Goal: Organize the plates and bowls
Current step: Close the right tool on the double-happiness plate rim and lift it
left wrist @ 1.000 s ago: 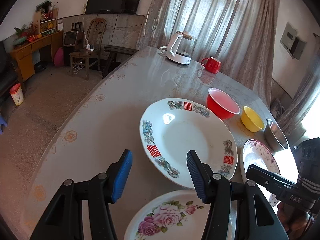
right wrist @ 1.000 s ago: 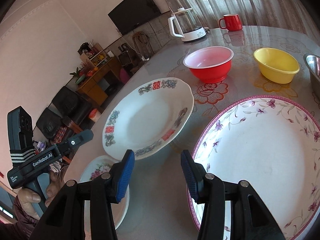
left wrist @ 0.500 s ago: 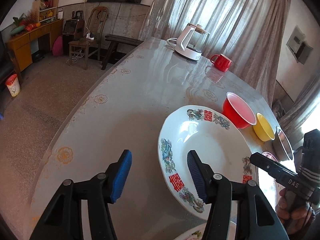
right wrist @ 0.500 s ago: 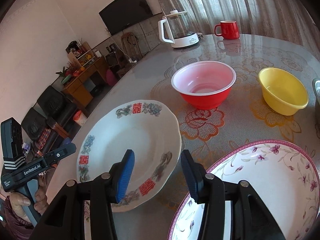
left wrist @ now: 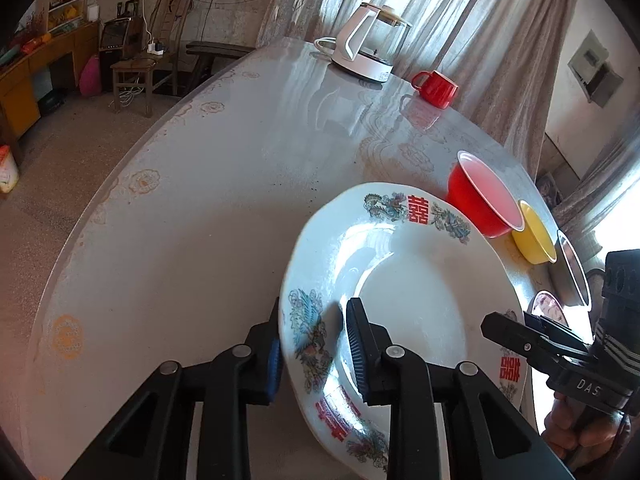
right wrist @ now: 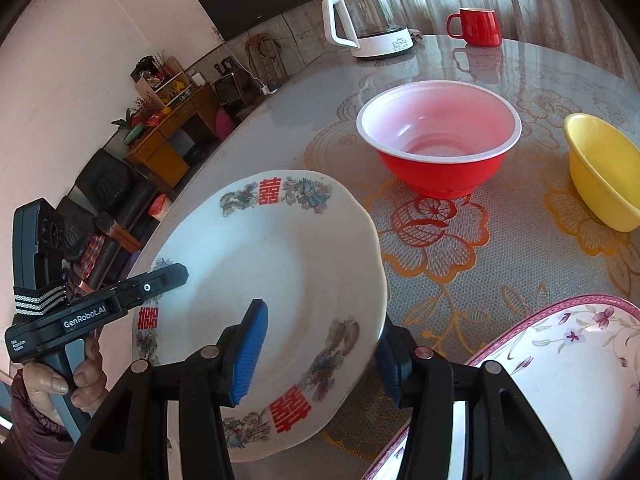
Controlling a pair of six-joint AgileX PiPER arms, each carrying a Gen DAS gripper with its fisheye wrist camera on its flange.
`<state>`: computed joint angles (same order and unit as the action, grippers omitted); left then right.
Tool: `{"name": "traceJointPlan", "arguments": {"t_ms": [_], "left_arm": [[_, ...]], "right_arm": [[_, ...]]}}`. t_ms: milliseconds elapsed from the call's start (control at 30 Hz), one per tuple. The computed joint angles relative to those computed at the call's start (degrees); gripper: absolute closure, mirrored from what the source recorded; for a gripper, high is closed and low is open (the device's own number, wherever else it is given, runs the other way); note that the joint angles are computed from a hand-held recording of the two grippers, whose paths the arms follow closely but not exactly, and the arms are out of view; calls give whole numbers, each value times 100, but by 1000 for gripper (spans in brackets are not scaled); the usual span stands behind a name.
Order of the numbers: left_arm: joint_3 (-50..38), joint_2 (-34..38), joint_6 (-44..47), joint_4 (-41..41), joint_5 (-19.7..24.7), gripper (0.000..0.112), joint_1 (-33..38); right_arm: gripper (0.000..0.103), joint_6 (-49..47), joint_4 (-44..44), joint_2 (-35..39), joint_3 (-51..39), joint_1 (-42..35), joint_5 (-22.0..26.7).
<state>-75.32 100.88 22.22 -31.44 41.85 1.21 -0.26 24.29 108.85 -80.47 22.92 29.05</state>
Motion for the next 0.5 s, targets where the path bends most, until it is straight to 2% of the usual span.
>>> {"name": "traceJointPlan", "arguments": {"t_ms": [100,233,333,500], "left_arm": [[-257,194,17,-100,249,84,65],[-464,279,-248,178,315,79,-53],[-325,169,-356,457,149,80,-160],[-273,81,-558,707,225,81,-201]], "right_arm": [[51,113,-137,-14,3,37,-29],[51,941,-1138,160,-347,230,230],[52,858,-1117,175,-387,212,297],[53,953,-1253,204,-448,193,375]]}}
